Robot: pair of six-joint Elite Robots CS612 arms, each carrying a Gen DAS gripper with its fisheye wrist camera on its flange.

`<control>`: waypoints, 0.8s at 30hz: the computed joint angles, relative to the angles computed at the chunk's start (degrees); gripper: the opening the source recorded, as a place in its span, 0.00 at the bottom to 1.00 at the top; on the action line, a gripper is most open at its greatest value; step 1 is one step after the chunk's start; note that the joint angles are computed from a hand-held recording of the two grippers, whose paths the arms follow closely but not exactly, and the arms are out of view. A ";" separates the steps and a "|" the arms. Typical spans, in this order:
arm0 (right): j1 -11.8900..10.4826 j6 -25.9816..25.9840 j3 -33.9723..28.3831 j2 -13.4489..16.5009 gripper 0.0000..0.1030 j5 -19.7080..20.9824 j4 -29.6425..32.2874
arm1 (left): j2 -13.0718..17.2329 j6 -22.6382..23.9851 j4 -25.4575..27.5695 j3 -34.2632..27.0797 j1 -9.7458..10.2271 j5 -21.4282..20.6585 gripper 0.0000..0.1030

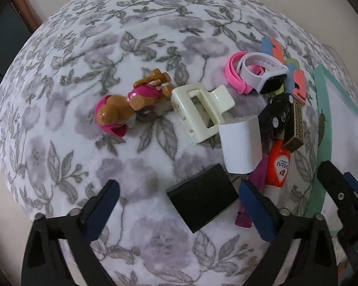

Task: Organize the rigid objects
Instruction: 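Grasp the black charger with the left gripper while the right gripper grasps the red-white tube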

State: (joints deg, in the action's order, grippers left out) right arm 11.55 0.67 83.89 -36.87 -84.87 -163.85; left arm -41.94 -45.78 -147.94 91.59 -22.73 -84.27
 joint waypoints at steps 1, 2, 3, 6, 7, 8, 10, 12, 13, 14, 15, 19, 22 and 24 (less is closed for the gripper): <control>0.07 -0.17 -0.14 0.08 0.86 0.29 0.15 | 0.03 0.14 -0.59 0.05 0.00 -0.54 0.88; 0.14 -0.45 -0.32 0.19 0.82 0.83 0.40 | 0.09 0.39 -1.10 0.04 0.02 -0.92 0.84; 0.23 -0.64 -0.47 0.30 0.79 1.24 0.59 | 0.15 0.79 -1.44 0.04 -0.04 -0.94 0.83; 0.28 -0.77 -1.01 0.64 0.74 3.16 1.55 | 0.22 1.83 -1.88 -0.08 -0.56 -0.97 0.76; 0.30 -0.78 -1.20 0.79 0.72 3.66 1.75 | 0.24 2.01 -1.97 -0.14 -0.66 -0.91 0.75; 0.32 -0.76 -1.24 0.87 0.67 4.03 1.83 | 0.19 2.13 -2.04 -0.15 -0.76 -0.73 0.73; 0.21 -0.77 -1.67 1.13 0.59 5.71 2.84 | -0.02 2.19 -2.39 0.07 -1.02 -0.21 0.67; 0.20 -0.87 -2.06 1.40 0.54 6.74 3.72 | -0.10 2.47 -2.15 0.01 -1.08 0.48 0.63; 0.24 -1.01 -2.31 1.60 0.53 7.12 4.13 | -0.40 2.58 -1.81 0.28 -1.18 1.15 0.60; 0.27 -1.14 -2.51 1.75 0.53 7.43 4.48 | -0.68 2.79 -1.48 0.62 -1.11 1.81 0.60; 0.32 -1.31 -2.63 1.90 0.53 7.61 4.61 | -0.56 2.79 -1.43 0.63 -0.89 2.21 0.59; 0.97 -3.14 -3.08 2.43 0.48 6.15 4.95 | -1.10 1.01 -2.26 1.61 -0.35 1.86 0.59; 1.07 -3.66 -3.47 2.84 0.42 6.28 6.01 | -1.46 0.15 -2.59 2.13 -0.09 2.13 0.59; 1.23 -4.08 -3.78 3.18 0.42 5.84 6.51 | -1.71 -0.36 -2.96 2.52 0.12 2.01 0.59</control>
State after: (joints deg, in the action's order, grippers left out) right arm 12.78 -3.41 80.11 -33.69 -79.03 -157.33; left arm -43.66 -46.14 -150.90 94.11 -22.61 -82.25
